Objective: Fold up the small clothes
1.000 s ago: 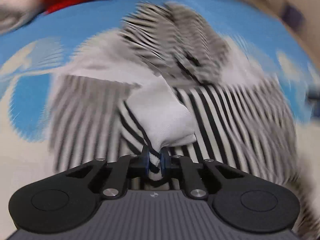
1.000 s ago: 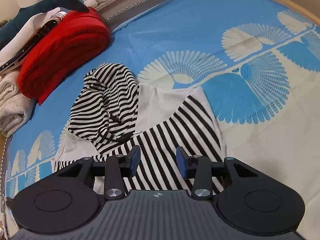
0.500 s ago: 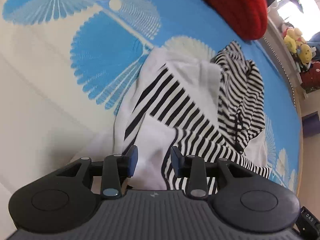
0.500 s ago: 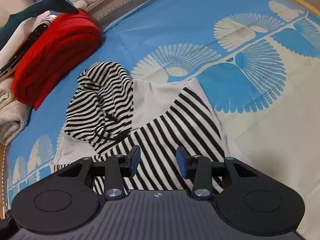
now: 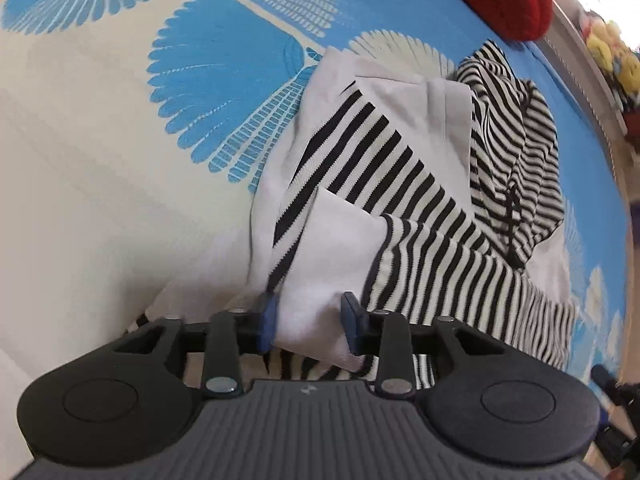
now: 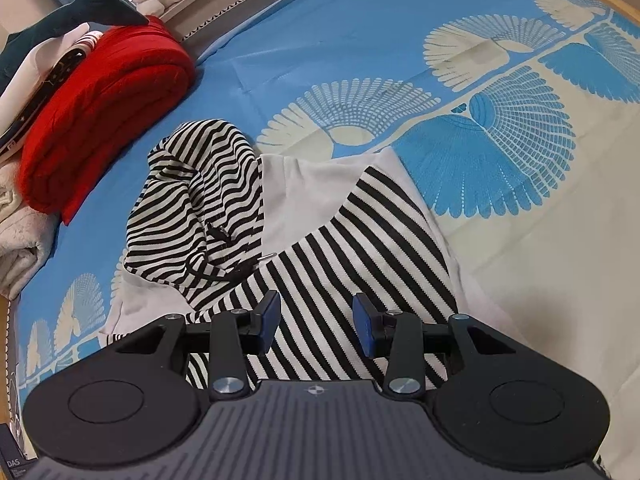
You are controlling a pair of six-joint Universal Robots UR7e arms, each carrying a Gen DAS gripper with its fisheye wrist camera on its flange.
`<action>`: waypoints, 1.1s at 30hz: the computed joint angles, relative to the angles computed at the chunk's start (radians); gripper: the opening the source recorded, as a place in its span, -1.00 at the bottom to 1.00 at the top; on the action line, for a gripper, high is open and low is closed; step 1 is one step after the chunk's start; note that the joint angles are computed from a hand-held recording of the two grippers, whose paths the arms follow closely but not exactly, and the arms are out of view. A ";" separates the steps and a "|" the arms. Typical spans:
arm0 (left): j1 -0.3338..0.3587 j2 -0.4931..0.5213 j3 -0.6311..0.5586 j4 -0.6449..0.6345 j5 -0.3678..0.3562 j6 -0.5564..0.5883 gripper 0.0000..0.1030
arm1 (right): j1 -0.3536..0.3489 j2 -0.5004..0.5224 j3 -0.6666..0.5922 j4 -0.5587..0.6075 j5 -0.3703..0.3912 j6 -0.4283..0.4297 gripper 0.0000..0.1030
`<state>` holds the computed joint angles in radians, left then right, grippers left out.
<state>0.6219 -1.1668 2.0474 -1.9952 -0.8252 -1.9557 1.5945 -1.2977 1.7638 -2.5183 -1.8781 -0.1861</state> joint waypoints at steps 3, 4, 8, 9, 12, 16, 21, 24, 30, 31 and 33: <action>-0.036 -0.006 -0.033 0.147 0.066 -0.083 -0.96 | -0.003 0.004 -0.002 0.006 -0.009 0.014 -0.18; -0.053 -0.008 -0.047 0.194 0.092 -0.105 -0.96 | -0.004 0.004 -0.001 0.007 -0.011 0.021 -0.18; -0.081 0.004 -0.101 0.336 0.118 -0.151 -0.95 | -0.009 0.005 -0.004 0.017 -0.010 0.053 -0.17; -0.069 0.002 -0.095 0.311 0.088 -0.141 -0.94 | -0.012 0.005 -0.005 0.021 -0.009 0.061 -0.15; -0.028 -0.010 -0.074 0.234 -0.011 -0.106 -0.92 | -0.026 0.012 -0.016 0.073 -0.013 0.115 -0.10; -0.061 0.016 -0.090 0.232 0.105 -0.004 -0.78 | -0.058 0.026 -0.038 0.175 -0.048 0.245 -0.09; 0.008 0.044 -0.048 0.022 -0.044 0.155 -0.34 | -0.070 0.041 -0.033 0.171 -0.129 0.285 -0.10; 0.002 0.056 -0.065 0.060 -0.033 0.130 -0.36 | -0.064 0.034 -0.021 0.149 -0.134 0.269 -0.09; 0.015 0.083 -0.064 0.016 -0.036 0.216 -0.06 | -0.038 0.028 -0.019 0.097 -0.062 0.098 0.13; 0.016 0.077 -0.050 -0.001 -0.044 0.184 -0.08 | -0.044 0.030 -0.030 0.135 -0.054 0.110 0.13; 0.001 0.080 -0.074 0.079 -0.008 0.126 -0.20 | -0.049 0.034 -0.046 0.190 -0.071 0.142 0.13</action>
